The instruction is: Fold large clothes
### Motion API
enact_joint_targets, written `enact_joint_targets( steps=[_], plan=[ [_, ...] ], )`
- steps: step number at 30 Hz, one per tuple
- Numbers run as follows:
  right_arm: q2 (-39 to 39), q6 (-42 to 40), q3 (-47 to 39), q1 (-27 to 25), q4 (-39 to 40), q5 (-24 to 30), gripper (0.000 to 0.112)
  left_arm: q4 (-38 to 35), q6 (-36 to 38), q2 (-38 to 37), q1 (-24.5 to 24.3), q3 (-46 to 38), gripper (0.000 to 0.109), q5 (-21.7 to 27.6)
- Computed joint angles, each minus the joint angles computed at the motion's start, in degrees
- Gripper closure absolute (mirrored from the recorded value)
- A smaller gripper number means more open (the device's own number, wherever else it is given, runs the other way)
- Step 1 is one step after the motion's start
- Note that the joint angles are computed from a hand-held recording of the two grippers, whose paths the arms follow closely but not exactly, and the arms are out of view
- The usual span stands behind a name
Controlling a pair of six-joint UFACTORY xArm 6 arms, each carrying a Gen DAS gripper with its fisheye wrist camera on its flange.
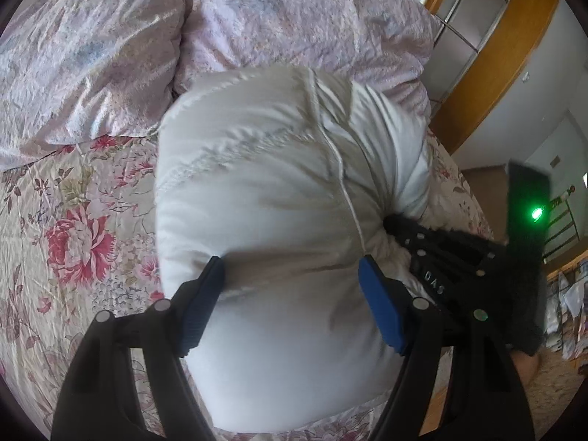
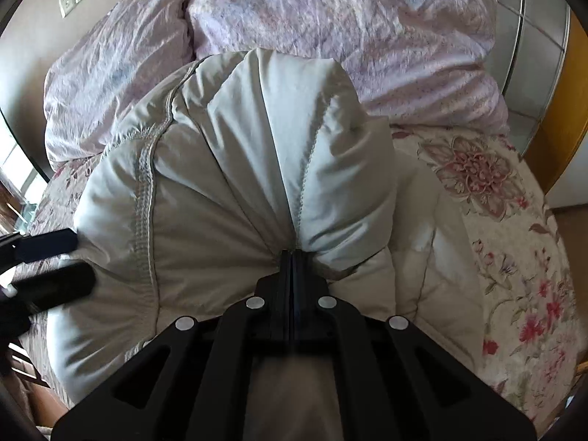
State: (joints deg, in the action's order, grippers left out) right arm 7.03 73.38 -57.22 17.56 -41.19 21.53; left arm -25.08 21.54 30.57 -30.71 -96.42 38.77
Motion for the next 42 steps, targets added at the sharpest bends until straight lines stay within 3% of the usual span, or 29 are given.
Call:
enact_joint_targets(
  steps=[12,20,42],
  plan=[
    [0.93,16.15,2.66,-1.51,-15.80,-5.25,0.112,9.54,-8.33,3.97,1.24,-4.96,0.034,-0.69],
    [1.30,18.19,3.02,-2.17,-17.68,-6.58,0.112,14.48,-10.50,5.85,0.57,-5.75,0.032,-1.00],
    [3.06,24.94,1.92,-2.99,-23.90,-7.78,0.112,17.89,-12.80,8.56,0.24,-5.64,0.027,-3.89]
  ],
)
